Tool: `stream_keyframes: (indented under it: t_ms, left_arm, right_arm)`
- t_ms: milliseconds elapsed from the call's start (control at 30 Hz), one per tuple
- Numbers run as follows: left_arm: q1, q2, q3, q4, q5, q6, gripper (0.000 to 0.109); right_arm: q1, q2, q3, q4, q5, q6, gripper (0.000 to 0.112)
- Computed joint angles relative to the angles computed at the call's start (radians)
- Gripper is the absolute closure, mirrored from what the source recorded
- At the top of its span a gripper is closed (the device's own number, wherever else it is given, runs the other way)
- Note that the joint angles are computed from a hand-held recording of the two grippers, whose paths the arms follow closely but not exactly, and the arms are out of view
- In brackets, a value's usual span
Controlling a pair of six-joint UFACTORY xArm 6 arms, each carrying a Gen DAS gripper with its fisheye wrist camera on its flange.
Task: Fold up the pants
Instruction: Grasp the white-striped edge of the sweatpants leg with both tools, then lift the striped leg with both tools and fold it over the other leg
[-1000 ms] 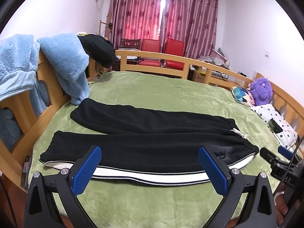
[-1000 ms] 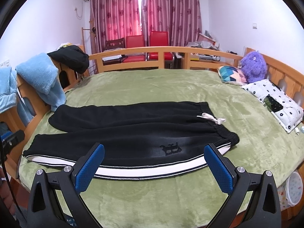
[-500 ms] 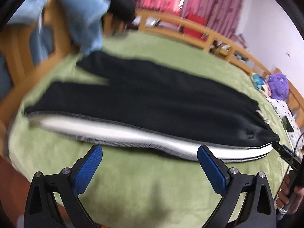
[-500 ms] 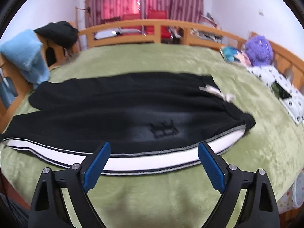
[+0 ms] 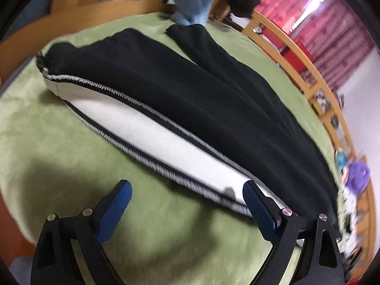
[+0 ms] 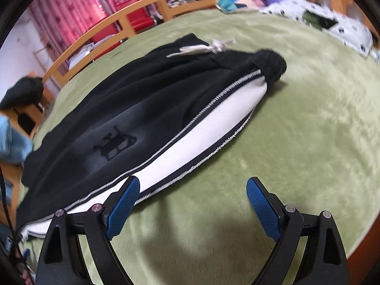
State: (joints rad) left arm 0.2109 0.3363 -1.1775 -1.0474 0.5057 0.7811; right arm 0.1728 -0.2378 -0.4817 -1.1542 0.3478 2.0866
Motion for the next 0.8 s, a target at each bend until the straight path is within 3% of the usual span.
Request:
stream_keyframes:
  t_ms: [100, 167, 233, 267, 300, 333, 367, 400, 467, 533, 667, 800]
  left_arm:
    - [-0.001, 0.054, -0.058, -0.068, -0.009, 0.008, 0.025]
    - [0.001, 0.091, -0.1, -0.071, -0.012, -0.025, 0.031]
    - [0.004, 0.134, -0.161, -0.062, 0.007, -0.071, 0.045]
    - [0.003, 0.154, -0.192, -0.036, 0.013, -0.107, 0.051]
    - [0.001, 0.168, -0.216, -0.013, 0.018, -0.13, 0.064]
    - [-0.001, 0.17, -0.226, -0.001, 0.022, -0.139, 0.079]
    - [0.0, 0.17, -0.236, 0.009, 0.025, -0.142, 0.085]
    - [0.003, 0.161, -0.238, 0.009, 0.037, -0.133, 0.088]
    - [0.013, 0.118, -0.218, -0.023, 0.06, -0.091, 0.092]
    - [0.023, 0.084, -0.207, -0.037, 0.08, -0.074, 0.093]
    - [0.045, 0.042, -0.2, -0.044, 0.108, -0.073, 0.094]
    - [0.072, -0.011, -0.177, -0.059, 0.148, -0.052, 0.094]
  right_arm:
    - [-0.043, 0.081, -0.048, -0.105, -0.064, 0.113, 0.024]
    - [-0.053, 0.125, -0.091, -0.185, -0.05, 0.196, 0.024]
    - [-0.072, 0.159, -0.124, -0.236, -0.056, 0.243, 0.024]
    - [-0.083, 0.176, -0.142, -0.257, -0.061, 0.264, 0.031]
    - [-0.09, 0.19, -0.162, -0.275, -0.059, 0.284, 0.038]
    - [-0.098, 0.202, -0.176, -0.281, -0.064, 0.287, 0.055]
    - [-0.113, 0.207, -0.183, -0.303, -0.08, 0.303, 0.084]
    - [-0.119, 0.205, -0.188, -0.309, -0.086, 0.315, 0.091]
    - [-0.126, 0.163, -0.171, -0.409, -0.096, 0.412, 0.096]
    - [-0.108, 0.104, -0.15, -0.428, -0.074, 0.407, 0.097]
    - [-0.088, -0.003, -0.108, -0.302, -0.062, 0.238, 0.099]
    - [-0.088, -0.141, -0.028, -0.224, -0.082, 0.165, 0.1]
